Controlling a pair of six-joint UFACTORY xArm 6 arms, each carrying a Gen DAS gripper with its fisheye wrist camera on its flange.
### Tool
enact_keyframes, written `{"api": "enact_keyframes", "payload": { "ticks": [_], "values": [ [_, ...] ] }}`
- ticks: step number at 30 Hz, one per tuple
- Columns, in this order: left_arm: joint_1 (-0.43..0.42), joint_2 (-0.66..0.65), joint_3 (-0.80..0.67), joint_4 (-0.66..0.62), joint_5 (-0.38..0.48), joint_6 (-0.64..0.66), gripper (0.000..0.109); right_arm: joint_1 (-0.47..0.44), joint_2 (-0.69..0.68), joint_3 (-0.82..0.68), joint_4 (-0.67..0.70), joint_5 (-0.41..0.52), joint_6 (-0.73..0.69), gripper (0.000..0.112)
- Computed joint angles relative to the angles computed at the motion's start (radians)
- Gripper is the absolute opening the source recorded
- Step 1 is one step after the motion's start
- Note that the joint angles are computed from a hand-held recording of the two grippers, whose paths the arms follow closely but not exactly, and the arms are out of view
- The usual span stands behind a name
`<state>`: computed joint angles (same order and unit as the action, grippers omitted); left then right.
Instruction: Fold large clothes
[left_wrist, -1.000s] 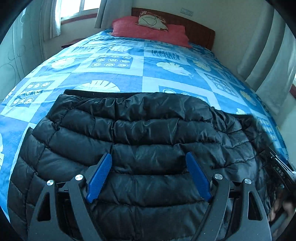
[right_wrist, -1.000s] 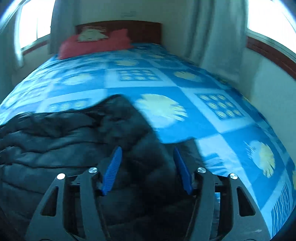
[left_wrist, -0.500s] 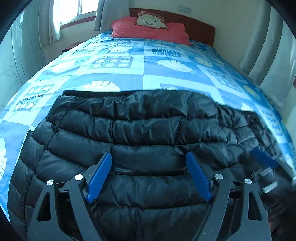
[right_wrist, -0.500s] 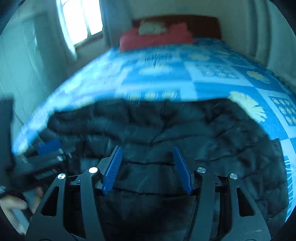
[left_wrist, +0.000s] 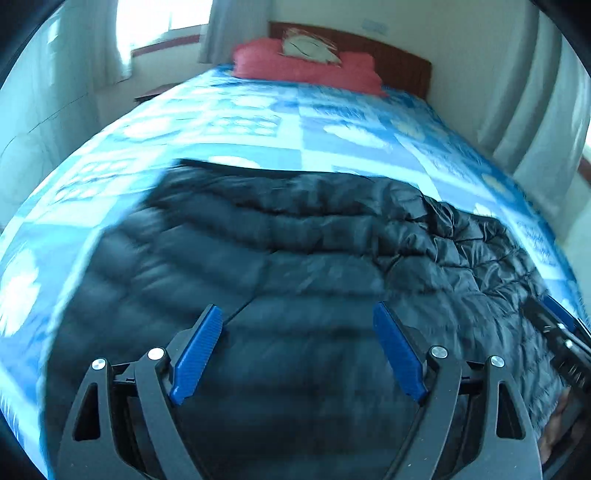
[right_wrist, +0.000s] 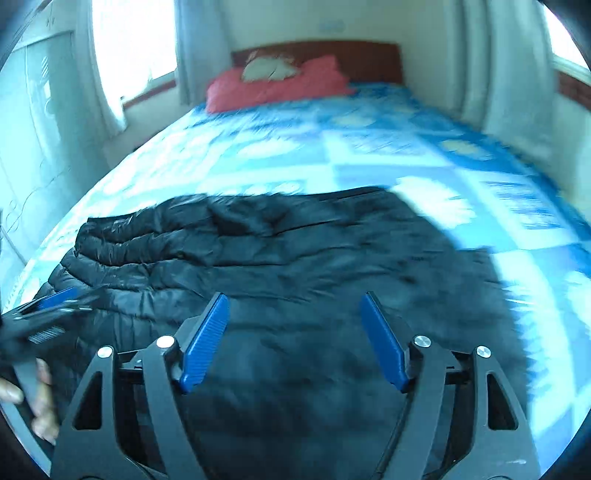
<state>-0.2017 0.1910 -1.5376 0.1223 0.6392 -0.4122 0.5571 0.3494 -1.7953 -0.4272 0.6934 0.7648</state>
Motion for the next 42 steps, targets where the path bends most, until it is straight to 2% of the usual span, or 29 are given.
{"api": "enact_keyframes", "payload": {
  "ticks": [3, 6, 9, 11, 14, 18, 19, 20, 21, 22, 24, 25, 27, 29, 36, 42],
  "values": [
    [0.035, -0.175, 0.202, 0.024, -0.047, -0.083, 0.083, -0.018, -0.172, 0.209, -0.075, -0.002, 0.092, 0.077],
    [0.083, -0.361, 0.408, 0.120, -0.070, -0.237, 0.083, -0.044, -0.320, 0.389, -0.084, 0.010, 0.160, 0.078],
    [0.134, -0.538, 0.589, 0.179, -0.048, -0.370, 0.083, -0.072, -0.419, 0.529, -0.071, -0.007, 0.212, 0.078],
    [0.172, -0.619, 0.688, 0.088, -0.059, -0.378, 0.083, -0.089, -0.466, 0.608, -0.017, -0.030, 0.216, 0.078],
    [0.202, -0.663, 0.774, -0.143, -0.110, -0.285, 0.083, -0.100, -0.488, 0.670, 0.043, -0.073, 0.221, 0.078],
    [0.188, -0.609, 0.781, -0.389, -0.209, -0.134, 0.083, -0.103, -0.477, 0.684, 0.108, -0.103, 0.213, 0.079],
    [0.183, -0.593, 0.774, -0.408, -0.223, -0.115, 0.083, -0.102, -0.470, 0.677, 0.096, -0.100, 0.220, 0.077],
    [0.179, -0.574, 0.765, -0.386, -0.233, -0.123, 0.081, -0.099, -0.465, 0.675, 0.085, -0.099, 0.227, 0.072],
    [0.169, -0.567, 0.763, -0.324, -0.242, -0.172, 0.073, -0.097, -0.469, 0.681, 0.077, -0.100, 0.236, 0.062],
    [0.163, -0.558, 0.757, -0.294, -0.248, -0.189, 0.064, -0.097, -0.473, 0.687, 0.077, -0.105, 0.240, 0.057],
    [0.152, -0.559, 0.751, -0.288, -0.249, -0.180, 0.048, -0.097, -0.484, 0.708, 0.094, -0.134, 0.231, 0.041],
    [0.146, -0.565, 0.747, -0.270, -0.244, -0.187, 0.042, -0.096, -0.492, 0.715, 0.095, -0.141, 0.225, 0.037],
    [0.142, -0.577, 0.744, -0.240, -0.232, -0.190, 0.035, -0.093, -0.511, 0.728, 0.094, -0.158, 0.218, 0.025],
    [0.142, -0.586, 0.741, -0.229, -0.224, -0.190, 0.030, -0.091, -0.527, 0.735, 0.103, -0.173, 0.211, 0.020],
    [0.134, -0.663, 0.764, -0.230, -0.186, -0.171, 0.025, -0.073, -0.625, 0.800, 0.106, -0.171, 0.210, 0.015],
    [0.139, -0.818, 0.864, -0.291, -0.103, -0.111, 0.025, -0.041, -0.767, 0.912, 0.122, -0.136, 0.217, 0.015]
  ]
}}
